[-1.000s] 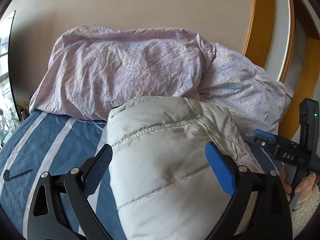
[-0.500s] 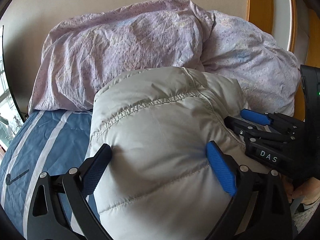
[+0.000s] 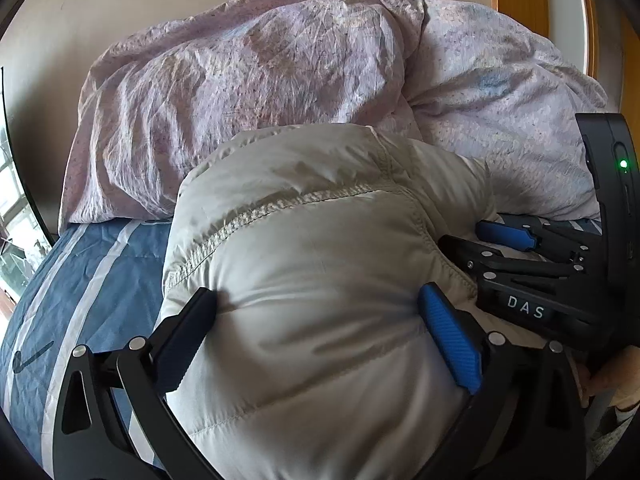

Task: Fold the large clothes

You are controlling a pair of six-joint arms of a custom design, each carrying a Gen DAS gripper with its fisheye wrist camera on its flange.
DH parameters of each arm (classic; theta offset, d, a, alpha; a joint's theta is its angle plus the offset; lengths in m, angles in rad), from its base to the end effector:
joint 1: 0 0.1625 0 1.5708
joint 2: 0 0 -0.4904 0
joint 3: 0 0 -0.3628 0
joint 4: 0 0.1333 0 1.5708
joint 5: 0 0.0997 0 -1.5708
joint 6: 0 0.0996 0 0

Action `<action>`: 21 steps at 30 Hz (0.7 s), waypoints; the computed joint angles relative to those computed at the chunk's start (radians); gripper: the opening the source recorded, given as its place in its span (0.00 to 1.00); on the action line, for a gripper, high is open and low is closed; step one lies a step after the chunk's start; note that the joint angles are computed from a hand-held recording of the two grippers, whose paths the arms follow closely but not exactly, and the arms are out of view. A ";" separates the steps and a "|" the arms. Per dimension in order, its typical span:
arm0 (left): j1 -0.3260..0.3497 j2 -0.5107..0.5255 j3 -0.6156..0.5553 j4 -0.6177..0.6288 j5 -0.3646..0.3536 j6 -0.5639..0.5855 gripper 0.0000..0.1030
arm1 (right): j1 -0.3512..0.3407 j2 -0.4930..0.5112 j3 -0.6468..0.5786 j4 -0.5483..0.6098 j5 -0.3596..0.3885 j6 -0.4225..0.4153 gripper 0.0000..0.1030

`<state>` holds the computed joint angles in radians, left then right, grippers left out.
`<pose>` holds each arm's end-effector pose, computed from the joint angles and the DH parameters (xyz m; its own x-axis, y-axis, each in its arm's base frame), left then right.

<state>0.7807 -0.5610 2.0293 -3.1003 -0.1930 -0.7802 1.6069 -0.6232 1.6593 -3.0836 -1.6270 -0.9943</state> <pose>-0.2303 -0.5534 0.0495 -0.6250 -0.4273 -0.6532 0.3790 0.5654 -0.7325 0.1535 -0.7122 0.0939 -0.5175 -0.7500 0.4119 -0.8548 0.4754 -0.2083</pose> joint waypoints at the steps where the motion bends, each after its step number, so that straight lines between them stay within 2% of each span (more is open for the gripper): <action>1: 0.000 0.005 -0.002 -0.003 0.005 0.002 0.98 | -0.002 0.000 0.001 -0.001 0.003 -0.002 0.51; 9: 0.003 0.063 -0.018 -0.133 0.056 0.095 0.98 | -0.015 0.006 0.000 0.001 0.017 -0.015 0.51; 15: 0.006 0.048 -0.019 -0.064 0.047 0.051 0.98 | -0.004 -0.016 0.008 0.009 -0.016 0.026 0.54; 18: 0.006 0.047 -0.016 -0.065 0.044 0.049 0.98 | -0.019 -0.073 0.049 0.030 0.019 0.053 0.55; 21: 0.006 0.051 -0.017 -0.077 0.046 0.057 0.99 | -0.037 -0.112 0.096 0.008 0.036 0.029 0.55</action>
